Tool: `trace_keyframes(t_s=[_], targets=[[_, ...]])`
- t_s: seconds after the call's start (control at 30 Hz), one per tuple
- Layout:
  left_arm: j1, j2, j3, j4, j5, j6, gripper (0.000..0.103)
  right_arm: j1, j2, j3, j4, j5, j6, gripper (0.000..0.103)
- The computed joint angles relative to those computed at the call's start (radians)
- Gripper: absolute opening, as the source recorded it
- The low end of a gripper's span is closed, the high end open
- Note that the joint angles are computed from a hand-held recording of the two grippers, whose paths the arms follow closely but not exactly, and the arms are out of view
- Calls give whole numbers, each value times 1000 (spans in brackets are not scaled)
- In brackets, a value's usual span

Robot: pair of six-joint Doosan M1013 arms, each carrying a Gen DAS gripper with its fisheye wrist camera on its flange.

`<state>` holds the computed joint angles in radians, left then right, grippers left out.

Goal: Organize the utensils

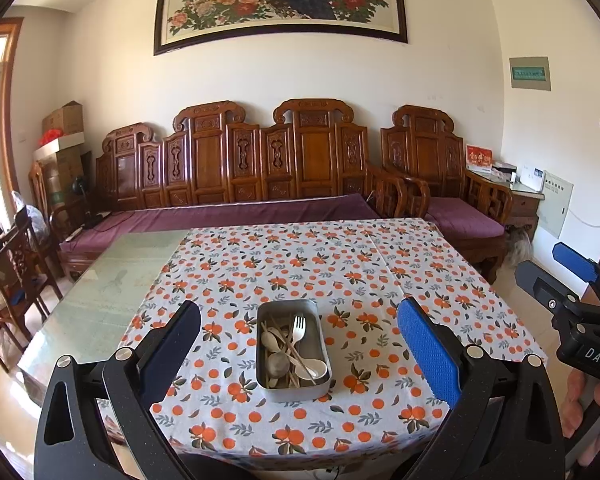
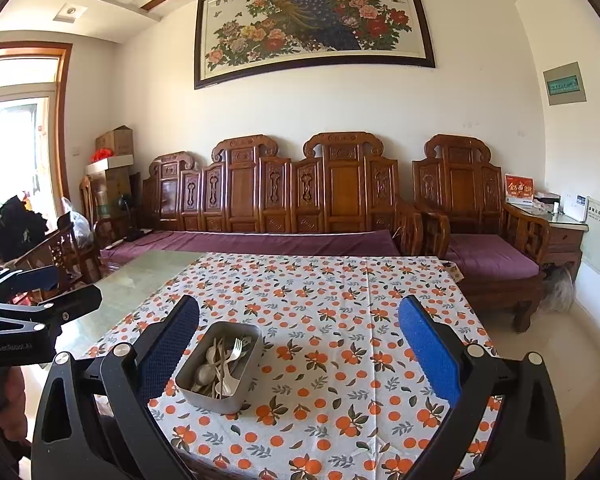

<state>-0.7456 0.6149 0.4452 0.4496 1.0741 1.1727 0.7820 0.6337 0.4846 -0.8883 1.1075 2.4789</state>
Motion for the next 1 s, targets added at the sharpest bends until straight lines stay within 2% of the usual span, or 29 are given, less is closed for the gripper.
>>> trace_keyframes(t_s=[1.0], targets=[[1,-14,31,16,-17,-12,95,2,12,-15,7,10,-7,100]])
